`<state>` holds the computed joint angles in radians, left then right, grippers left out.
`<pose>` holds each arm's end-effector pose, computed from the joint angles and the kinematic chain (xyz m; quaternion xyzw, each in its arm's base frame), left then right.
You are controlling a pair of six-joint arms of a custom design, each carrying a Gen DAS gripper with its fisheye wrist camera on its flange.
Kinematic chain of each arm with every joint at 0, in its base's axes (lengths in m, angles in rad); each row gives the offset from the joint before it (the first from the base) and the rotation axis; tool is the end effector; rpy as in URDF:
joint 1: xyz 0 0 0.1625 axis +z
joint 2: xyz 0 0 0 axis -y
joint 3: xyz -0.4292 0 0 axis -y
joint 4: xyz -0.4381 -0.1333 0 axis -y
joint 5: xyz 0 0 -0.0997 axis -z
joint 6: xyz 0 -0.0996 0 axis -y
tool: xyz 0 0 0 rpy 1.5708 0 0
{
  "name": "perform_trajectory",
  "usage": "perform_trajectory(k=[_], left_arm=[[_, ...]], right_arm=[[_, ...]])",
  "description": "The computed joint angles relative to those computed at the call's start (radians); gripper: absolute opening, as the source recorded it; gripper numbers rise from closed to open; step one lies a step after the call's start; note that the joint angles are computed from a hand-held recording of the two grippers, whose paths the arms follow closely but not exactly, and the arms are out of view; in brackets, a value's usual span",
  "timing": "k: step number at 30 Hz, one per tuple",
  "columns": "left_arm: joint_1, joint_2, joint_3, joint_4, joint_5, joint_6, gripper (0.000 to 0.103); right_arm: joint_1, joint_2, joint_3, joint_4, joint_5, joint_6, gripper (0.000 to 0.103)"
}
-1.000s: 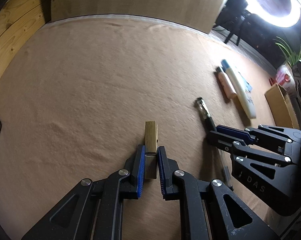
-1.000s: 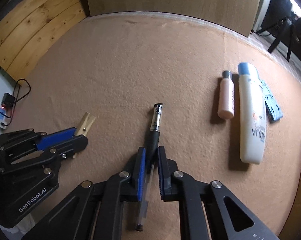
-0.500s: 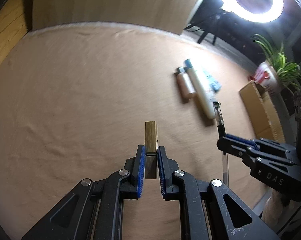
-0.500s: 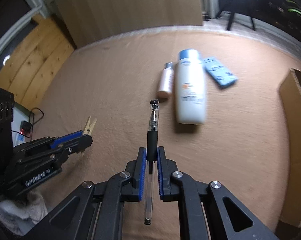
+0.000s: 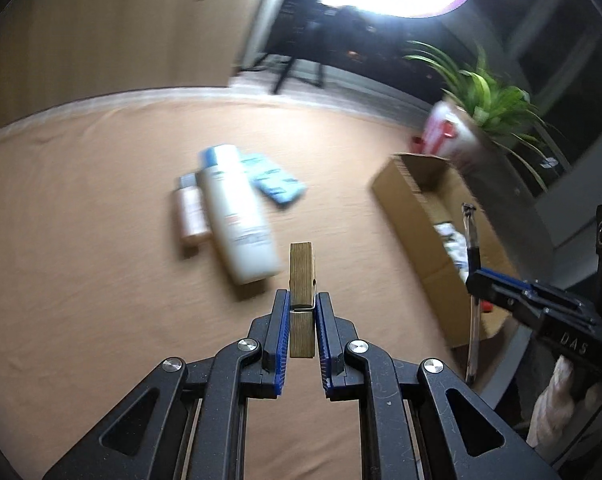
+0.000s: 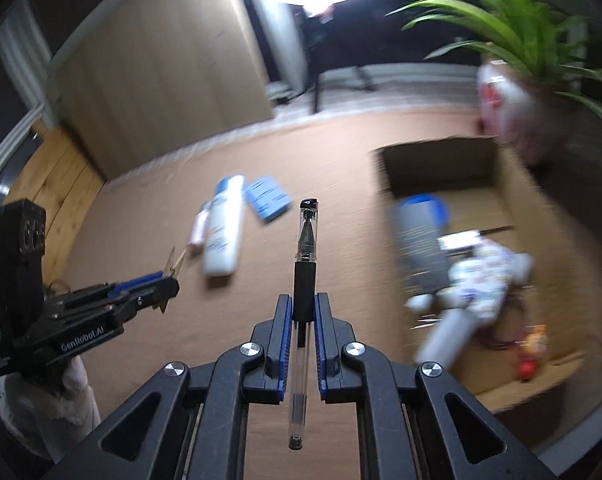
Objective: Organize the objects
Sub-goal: 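Carry the clothespin in the left gripper while the right gripper carries the pen into the box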
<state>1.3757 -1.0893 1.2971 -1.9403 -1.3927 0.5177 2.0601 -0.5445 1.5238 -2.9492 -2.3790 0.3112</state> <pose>0.0043 -0.7568 0.3718 0.3397 0.9329 -0.0652 0.1004 0.3972 -0.6156 -0.0035 0.0025 -0.9046 0.3180 0.2839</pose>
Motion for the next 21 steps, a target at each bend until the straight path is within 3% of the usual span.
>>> perform_trajectory(k=[8, 21], left_arm=[[-0.085, -0.010, 0.109, -0.040, -0.059, -0.006, 0.013], [-0.182, 0.036, 0.198, -0.121, -0.066, -0.024, 0.013]], right_arm=[[-0.034, -0.112, 0.142, -0.118, -0.068, 0.027, 0.010], [-0.106, -0.177, 0.217, -0.188, -0.050, 0.022, 0.010]])
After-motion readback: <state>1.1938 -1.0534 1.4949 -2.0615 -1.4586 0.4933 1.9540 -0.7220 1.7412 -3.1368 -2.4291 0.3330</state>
